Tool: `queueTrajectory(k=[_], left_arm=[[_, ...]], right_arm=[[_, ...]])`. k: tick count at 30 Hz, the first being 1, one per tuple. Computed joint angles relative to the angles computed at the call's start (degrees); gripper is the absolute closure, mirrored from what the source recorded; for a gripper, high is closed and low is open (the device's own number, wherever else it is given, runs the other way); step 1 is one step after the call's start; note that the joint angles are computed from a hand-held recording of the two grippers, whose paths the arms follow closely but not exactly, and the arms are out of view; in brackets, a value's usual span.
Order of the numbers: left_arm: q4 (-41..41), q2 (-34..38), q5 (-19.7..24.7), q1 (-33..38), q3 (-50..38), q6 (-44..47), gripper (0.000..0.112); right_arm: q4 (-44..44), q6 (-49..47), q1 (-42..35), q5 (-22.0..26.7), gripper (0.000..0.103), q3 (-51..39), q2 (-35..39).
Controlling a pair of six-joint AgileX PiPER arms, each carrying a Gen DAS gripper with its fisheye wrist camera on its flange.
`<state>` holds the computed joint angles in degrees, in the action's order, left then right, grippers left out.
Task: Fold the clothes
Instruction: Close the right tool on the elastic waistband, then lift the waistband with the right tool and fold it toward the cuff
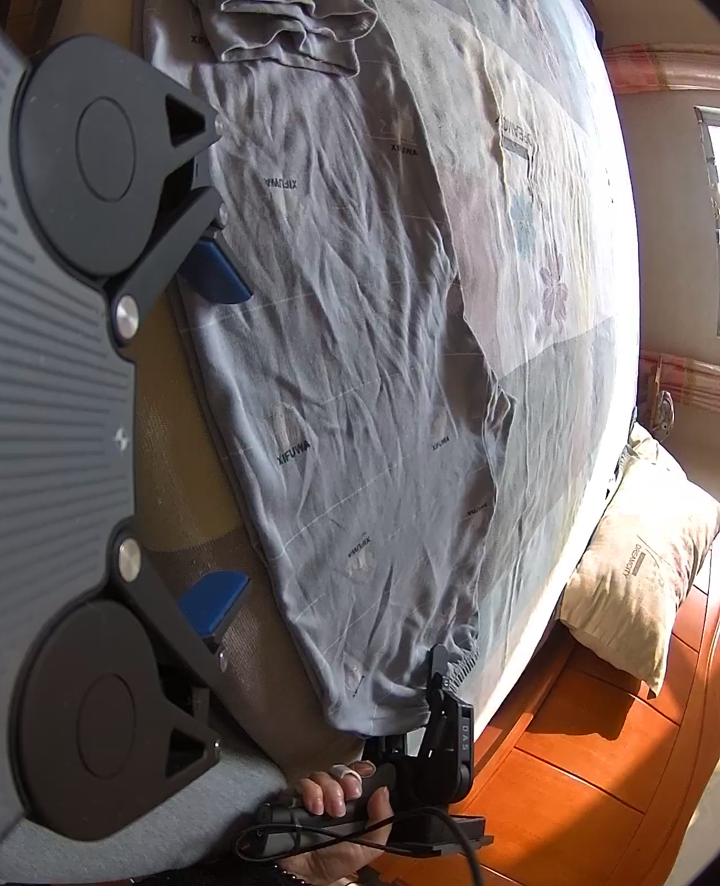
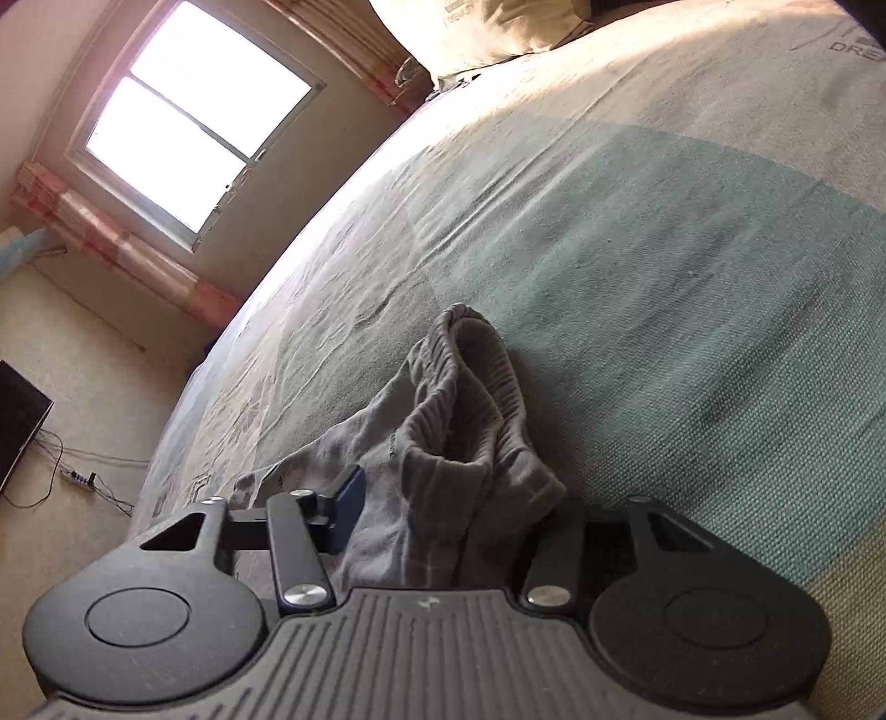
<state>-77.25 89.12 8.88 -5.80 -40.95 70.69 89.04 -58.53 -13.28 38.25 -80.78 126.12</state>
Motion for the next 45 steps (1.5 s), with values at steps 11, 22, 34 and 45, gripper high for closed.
queueTrajectory(k=[11, 22, 34, 45], left_arm=[[18.45, -2.77, 3.85, 2.58, -1.63, -15.03, 0.01], [40.4, -4.98, 25.82, 13.98, -11.94, -17.64, 0.01], [45.4, -5.63, 41.83, 27.94, -19.28, -1.06, 0.01], [44.97, -0.04, 50.29, 37.05, -28.1, 5.4, 0.01]], right_arm=[[-3.16, 0.58, 3.14, -6.51, 0.089, 2.16, -3.21], [-12.92, 2.98, 8.92, -9.94, 0.089, 5.48, -16.36], [-28.34, 18.72, 22.01, -12.76, 0.089, -2.72, -18.63], [-40.22, 30.52, 31.8, -10.82, 0.089, -11.56, -14.71]])
